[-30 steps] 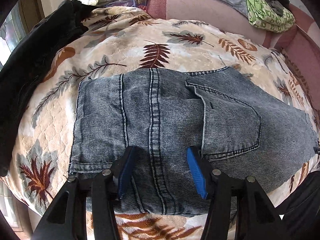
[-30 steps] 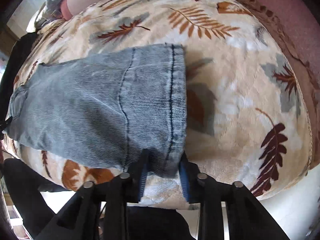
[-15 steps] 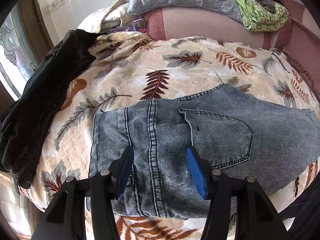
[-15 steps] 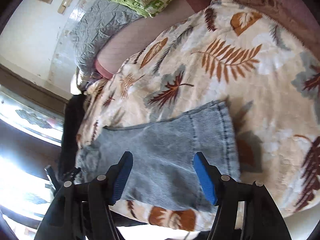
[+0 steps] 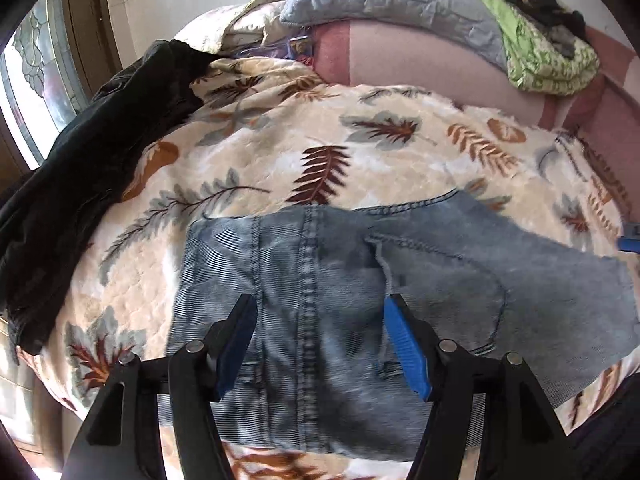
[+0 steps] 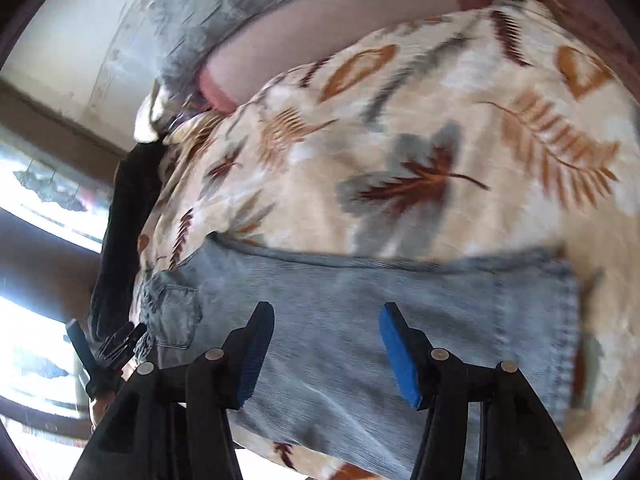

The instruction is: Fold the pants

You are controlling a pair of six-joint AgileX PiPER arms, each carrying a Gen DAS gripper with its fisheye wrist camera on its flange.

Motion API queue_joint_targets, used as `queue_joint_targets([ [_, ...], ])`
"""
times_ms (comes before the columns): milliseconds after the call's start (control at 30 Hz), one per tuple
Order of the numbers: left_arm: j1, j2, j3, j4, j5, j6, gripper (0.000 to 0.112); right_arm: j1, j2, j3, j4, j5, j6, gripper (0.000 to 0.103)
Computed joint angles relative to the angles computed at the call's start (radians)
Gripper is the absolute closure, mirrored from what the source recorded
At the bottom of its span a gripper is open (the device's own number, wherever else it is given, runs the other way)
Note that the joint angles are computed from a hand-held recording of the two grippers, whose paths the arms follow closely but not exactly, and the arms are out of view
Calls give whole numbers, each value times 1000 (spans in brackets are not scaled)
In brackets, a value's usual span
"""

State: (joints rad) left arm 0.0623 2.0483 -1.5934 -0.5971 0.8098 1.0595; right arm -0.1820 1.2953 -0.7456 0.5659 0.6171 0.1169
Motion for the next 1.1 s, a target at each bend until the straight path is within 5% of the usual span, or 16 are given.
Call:
queue_joint_targets([
  [133, -70, 24, 69, 103, -184, -108, 45, 232, 393, -394, -158, -2, 105, 44],
  [333, -32, 70, 109, -45, -219, 35, 43, 325, 822, -933, -362, 217, 205, 46],
  [367, -27, 75, 105, -58, -212, 46, 43, 331, 873, -1004, -378, 264, 207, 55],
  [467, -18, 75, 108, -86, -205, 83, 43, 361, 971, -1154, -431, 381, 196, 94],
  [733, -37, 67, 126, -68, -246, 57, 41, 475, 1094, -1365, -830, 497, 335, 100],
  [833, -40, 63, 138, -76, -261, 69, 41, 479, 1113, -1345, -886, 470, 425, 100],
  [1000, -36, 61, 142, -93, -262, 80, 41, 460, 898, -1034, -886, 256, 612, 98],
  [1033, -37, 60, 143, -93, -264, 76, 40, 468, 826, -938, -897, 195, 670, 94],
  [1100, -40, 59, 146, -92, -269, 68, 40, 460, 681, -738, -827, 47, 713, 65],
])
